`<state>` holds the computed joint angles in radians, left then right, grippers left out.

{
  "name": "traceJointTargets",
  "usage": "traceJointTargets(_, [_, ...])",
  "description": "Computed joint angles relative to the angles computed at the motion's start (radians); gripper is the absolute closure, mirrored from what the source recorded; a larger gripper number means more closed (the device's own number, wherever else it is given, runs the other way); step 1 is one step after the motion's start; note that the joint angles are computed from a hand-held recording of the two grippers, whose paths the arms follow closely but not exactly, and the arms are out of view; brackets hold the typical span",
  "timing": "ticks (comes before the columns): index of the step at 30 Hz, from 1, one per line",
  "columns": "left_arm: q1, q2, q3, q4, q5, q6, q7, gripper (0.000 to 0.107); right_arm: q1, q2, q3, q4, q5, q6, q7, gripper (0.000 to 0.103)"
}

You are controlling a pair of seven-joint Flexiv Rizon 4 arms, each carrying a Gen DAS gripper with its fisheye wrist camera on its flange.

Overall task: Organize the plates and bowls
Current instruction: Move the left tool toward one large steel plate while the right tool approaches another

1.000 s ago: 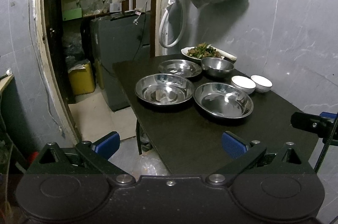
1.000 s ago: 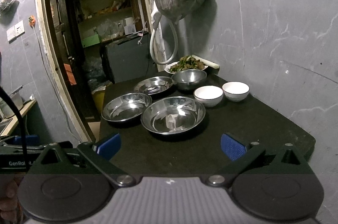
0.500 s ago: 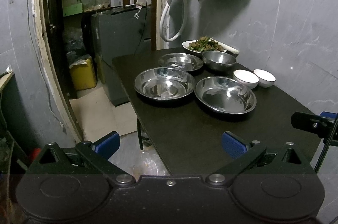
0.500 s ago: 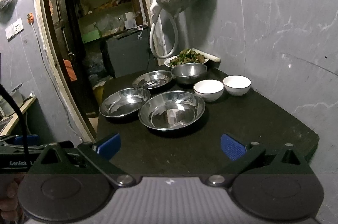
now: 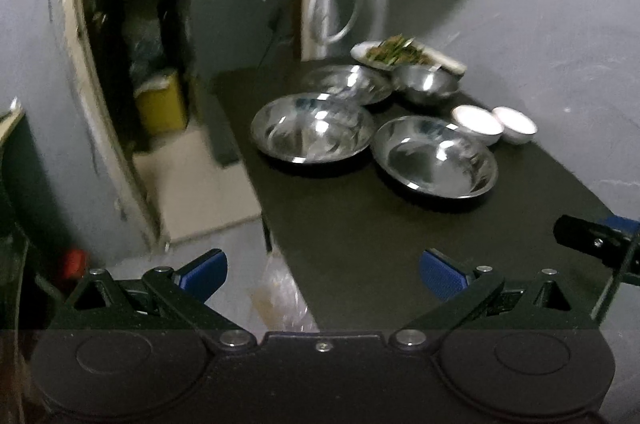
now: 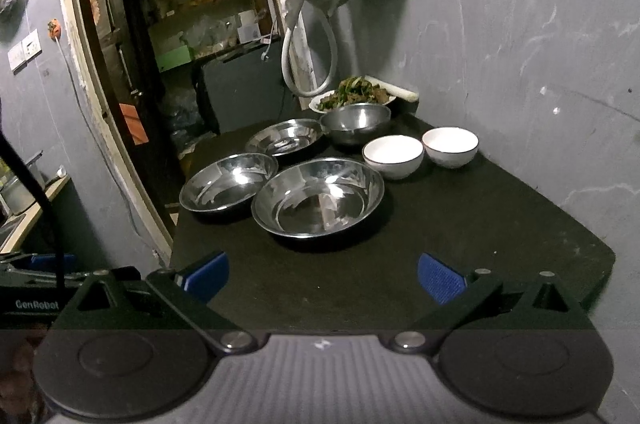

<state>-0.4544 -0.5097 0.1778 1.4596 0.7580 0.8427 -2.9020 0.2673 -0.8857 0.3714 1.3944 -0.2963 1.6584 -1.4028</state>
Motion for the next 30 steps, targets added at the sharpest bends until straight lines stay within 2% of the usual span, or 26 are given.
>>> traceJointTargets(5, [0.058, 0.029, -0.017, 0.031, -0.108, -0.005, 0.013, 0.005, -0.047, -0.061, 0.099, -0.095, 0.027, -0.101, -0.030, 0.000])
traceJointTargets(8, [0.090, 0.053, -0.017, 0.064, -0.144, 0.024, 0.013, 0.005, -0.010, -0.061, 0.059, -0.121, 0.077, -0.141, -0.008, 0.000])
traceJointTargets(10, [0.121, 0.065, -0.017, 0.094, -0.162, 0.079, 0.022, 0.005, 0.014, -0.052, 0.032, -0.122, 0.106, -0.158, 0.006, 0.000])
traceJointTargets(14, [0.193, 0.080, -0.011, 0.161, -0.183, 0.235, 0.112, 0.005, 0.121, -0.017, -0.112, -0.093, 0.135, -0.136, 0.095, 0.000])
traceJointTargets(18, [0.297, 0.082, -0.032, 0.233, -0.272, 0.399, 0.314, 0.005, 0.325, 0.034, -0.383, -0.008, 0.142, -0.073, 0.310, 0.000])
traceJointTargets(20, [0.338, 0.078, -0.041, 0.257, -0.325, 0.449, 0.399, 0.005, 0.418, 0.050, -0.493, 0.011, 0.144, -0.095, 0.427, 0.000])
traceJointTargets(22, [0.387, 0.075, -0.069, 0.278, -0.407, 0.477, 0.489, 0.005, 0.462, 0.058, -0.532, 0.013, 0.135, -0.104, 0.498, 0.000])
traceJointTargets(24, [0.437, 0.067, -0.101, 0.300, -0.471, 0.544, 0.574, 0.005, 0.491, 0.066, -0.553, 0.007, 0.105, -0.131, 0.538, 0.000])
traceJointTargets(28, [0.456, 0.050, -0.089, 0.296, -0.528, 0.596, 0.664, 0.005, 0.504, 0.065, -0.551, -0.022, 0.033, -0.151, 0.569, 0.000])
traceJointTargets(30, [0.453, 0.038, -0.077, 0.273, -0.561, 0.566, 0.700, 0.005, 0.486, 0.050, -0.519, -0.056, -0.004, -0.161, 0.562, 0.000])
